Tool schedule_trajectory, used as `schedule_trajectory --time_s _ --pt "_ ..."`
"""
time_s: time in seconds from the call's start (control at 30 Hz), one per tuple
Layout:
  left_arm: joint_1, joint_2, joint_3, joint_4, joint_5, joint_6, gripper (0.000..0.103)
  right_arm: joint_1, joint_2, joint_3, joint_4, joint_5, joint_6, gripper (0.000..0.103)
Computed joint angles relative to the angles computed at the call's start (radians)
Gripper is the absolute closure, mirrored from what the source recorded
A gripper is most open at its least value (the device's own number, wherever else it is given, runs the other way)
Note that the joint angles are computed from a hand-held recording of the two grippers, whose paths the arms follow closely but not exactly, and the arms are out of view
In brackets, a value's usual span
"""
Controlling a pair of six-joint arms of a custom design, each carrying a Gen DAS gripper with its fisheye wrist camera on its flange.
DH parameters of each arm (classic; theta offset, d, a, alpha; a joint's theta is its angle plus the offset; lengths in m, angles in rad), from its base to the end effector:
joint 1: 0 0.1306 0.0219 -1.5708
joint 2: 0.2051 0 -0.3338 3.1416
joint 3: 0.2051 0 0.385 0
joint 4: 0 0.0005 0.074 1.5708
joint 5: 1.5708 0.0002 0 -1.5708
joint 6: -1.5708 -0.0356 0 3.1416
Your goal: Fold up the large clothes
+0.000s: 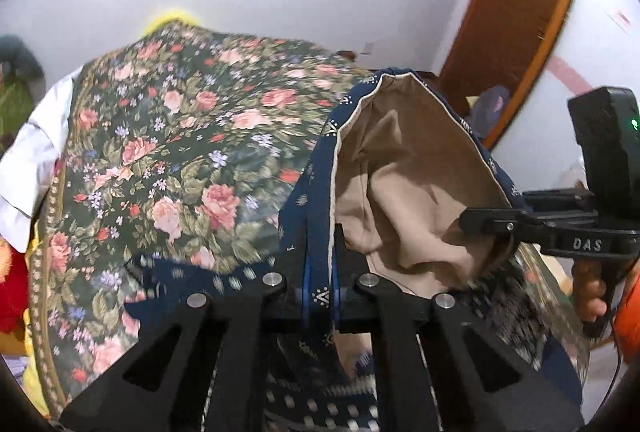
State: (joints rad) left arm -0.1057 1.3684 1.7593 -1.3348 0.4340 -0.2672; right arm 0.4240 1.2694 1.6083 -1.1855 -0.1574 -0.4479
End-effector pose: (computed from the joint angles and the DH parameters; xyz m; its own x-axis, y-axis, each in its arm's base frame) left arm 0.4369 -0.0619 0.5249 -0.6867 0.3138 -0.6557 0.5416 0.8225 -0.1736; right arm 0.3853 0.1795 0.5089 -0.8323 0.0936 -0.5463 -0.1559 0.9063 0.3927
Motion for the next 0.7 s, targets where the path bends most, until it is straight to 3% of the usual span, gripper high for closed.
schedule_trajectory --time_s 0.17,0.33,0.7 --pt "0.004 -0.123 -0.116 -0.045 -0.020 -0.037 0.095 0.084 -0.129 -0.102 -0.049 0.082 -0.031 0.092" --pt "0.037 -0.227 -0.243 -0.099 0.008 -0.072 0.095 0.154 -0.232 -0.215 -0.078 0.123 -0.108 0.092" --pt "0.072 -0.375 -0.452 -0.169 -0.053 -0.156 0.092 0.251 -0.307 -0.342 -0.175 0.209 -0.169 0.092"
